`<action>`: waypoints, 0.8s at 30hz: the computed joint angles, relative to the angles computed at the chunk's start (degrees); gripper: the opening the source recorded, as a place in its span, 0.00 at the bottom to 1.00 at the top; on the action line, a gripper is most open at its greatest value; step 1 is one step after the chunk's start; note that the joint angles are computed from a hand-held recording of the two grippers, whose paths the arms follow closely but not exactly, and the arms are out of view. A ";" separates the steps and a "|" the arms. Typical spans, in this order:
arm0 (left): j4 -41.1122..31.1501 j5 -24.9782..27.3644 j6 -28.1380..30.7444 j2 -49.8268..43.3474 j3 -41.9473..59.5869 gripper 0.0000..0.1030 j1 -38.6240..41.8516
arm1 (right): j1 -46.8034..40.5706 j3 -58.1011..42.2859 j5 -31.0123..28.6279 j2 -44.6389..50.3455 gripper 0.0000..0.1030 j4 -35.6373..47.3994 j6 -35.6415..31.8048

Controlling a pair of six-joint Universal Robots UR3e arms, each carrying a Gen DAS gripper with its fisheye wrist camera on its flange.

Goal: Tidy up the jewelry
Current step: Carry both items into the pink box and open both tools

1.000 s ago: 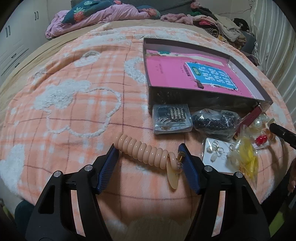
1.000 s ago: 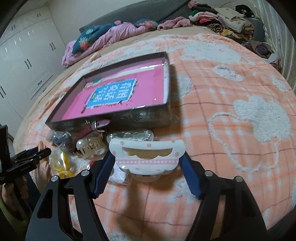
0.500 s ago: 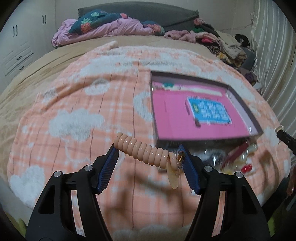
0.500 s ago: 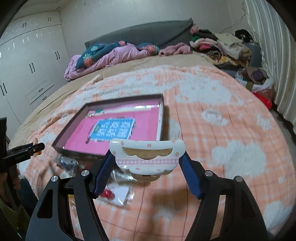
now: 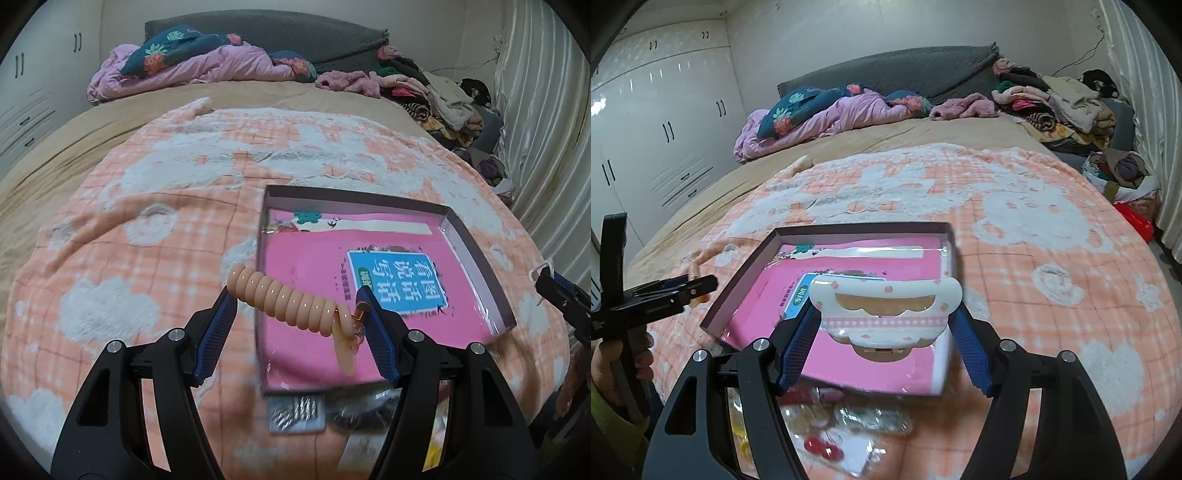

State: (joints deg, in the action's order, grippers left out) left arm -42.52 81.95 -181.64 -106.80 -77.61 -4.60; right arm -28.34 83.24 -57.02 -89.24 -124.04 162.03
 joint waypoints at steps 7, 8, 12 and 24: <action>-3.52 1.11 -0.51 -7.98 10.11 0.57 -1.76 | 4.93 -5.94 -2.97 8.46 0.67 -1.72 2.81; -3.69 1.01 -0.56 -8.53 10.64 0.57 -1.78 | 5.29 -6.20 -3.23 9.07 0.67 -1.83 3.02; -4.93 1.27 -0.46 -11.12 13.52 0.57 -2.30 | 6.87 -7.23 -5.08 11.39 0.67 -1.58 2.14; -6.46 2.02 -0.14 -14.79 17.03 0.60 -2.56 | 5.62 -5.17 -4.24 11.89 0.84 -4.50 5.05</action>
State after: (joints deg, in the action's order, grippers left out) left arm -48.97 83.98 -181.77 -121.59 -60.58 -7.16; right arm -22.72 78.07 -61.26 -77.35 -128.54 167.07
